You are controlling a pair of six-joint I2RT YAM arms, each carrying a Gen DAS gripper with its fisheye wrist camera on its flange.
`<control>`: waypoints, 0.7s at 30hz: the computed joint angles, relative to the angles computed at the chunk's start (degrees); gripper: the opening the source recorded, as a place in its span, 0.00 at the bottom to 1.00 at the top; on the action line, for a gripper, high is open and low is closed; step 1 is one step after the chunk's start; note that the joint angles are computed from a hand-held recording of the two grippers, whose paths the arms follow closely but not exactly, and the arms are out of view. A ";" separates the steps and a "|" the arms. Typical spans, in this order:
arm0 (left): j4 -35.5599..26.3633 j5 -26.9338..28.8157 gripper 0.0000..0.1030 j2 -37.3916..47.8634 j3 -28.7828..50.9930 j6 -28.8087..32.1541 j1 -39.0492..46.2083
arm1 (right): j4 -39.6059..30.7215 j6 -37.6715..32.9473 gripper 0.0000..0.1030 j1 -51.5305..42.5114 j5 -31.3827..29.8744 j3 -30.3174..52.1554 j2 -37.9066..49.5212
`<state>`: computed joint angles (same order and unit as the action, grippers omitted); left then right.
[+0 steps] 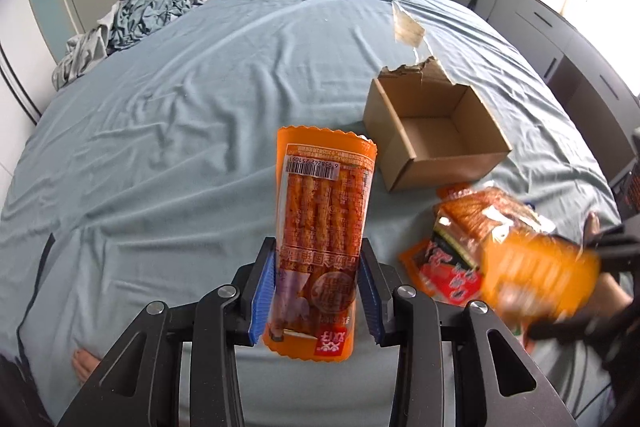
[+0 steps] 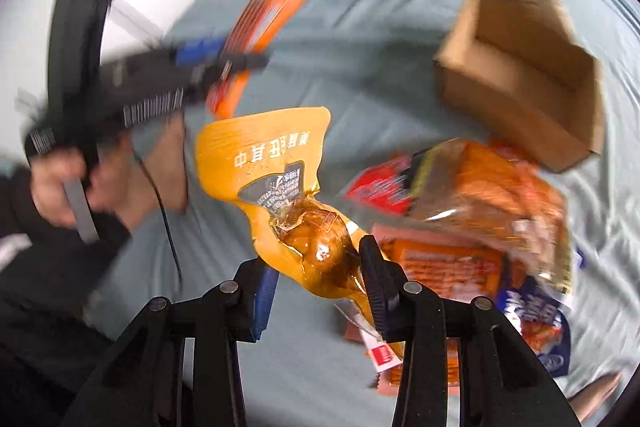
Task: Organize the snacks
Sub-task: 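Carry the orange packet to the box with the left gripper while the right gripper grasps a yellow pouch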
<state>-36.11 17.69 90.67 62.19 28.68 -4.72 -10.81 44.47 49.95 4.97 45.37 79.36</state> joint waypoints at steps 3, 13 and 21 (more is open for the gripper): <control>-4.09 1.10 0.36 4.50 6.23 -3.50 -3.45 | 3.99 4.81 0.37 -4.91 -0.90 -9.39 -11.56; 9.79 -4.92 0.96 12.50 16.69 -19.80 -21.44 | 2.73 14.78 0.37 -21.24 3.71 -23.77 -35.03; 13.21 -6.53 1.00 13.06 13.92 -18.20 -17.23 | 1.87 9.88 0.37 -24.90 2.99 -14.95 -26.96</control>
